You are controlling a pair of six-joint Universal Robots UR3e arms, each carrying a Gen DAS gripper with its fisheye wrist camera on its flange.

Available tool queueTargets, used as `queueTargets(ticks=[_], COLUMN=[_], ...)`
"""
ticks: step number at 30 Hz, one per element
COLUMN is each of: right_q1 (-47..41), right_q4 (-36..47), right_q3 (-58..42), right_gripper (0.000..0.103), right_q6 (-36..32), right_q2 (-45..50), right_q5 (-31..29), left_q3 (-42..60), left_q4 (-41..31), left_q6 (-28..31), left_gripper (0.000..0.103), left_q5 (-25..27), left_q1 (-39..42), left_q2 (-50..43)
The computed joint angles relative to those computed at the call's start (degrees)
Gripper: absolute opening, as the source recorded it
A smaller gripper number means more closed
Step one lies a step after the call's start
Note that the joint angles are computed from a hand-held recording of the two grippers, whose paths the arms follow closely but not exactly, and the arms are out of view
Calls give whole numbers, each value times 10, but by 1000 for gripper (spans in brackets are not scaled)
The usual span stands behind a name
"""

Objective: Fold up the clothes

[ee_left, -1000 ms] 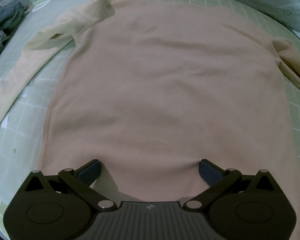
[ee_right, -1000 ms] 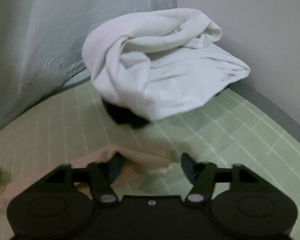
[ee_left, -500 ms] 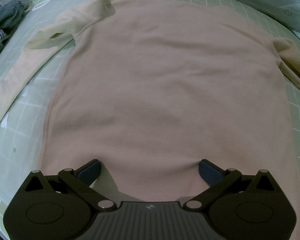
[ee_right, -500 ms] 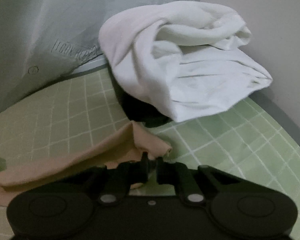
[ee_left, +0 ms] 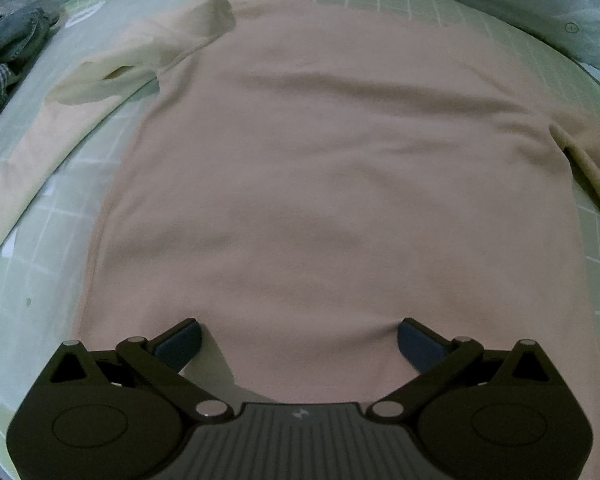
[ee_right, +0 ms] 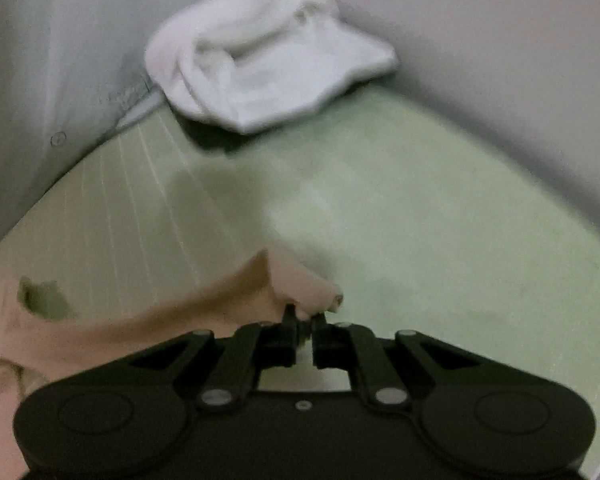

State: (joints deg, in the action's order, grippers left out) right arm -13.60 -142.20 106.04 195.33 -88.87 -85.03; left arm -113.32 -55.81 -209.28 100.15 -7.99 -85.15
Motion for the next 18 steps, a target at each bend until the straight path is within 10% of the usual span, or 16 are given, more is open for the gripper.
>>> queueTargets(ticks=[9,18], right_q1=[26,23], right_q4=[-29,-84], right_q3=[10,-37], right_gripper=[44,42], right_q6=[-30,-53], right_q2=[-8,76], right_q5=[-52,-117], left_q3=[-21,-20], left_q4=[11,11], left_q6=[13,6], left_gripper=[103,103], left_q5=[0,4], left_q1=[9,3], left_q2=[18,18])
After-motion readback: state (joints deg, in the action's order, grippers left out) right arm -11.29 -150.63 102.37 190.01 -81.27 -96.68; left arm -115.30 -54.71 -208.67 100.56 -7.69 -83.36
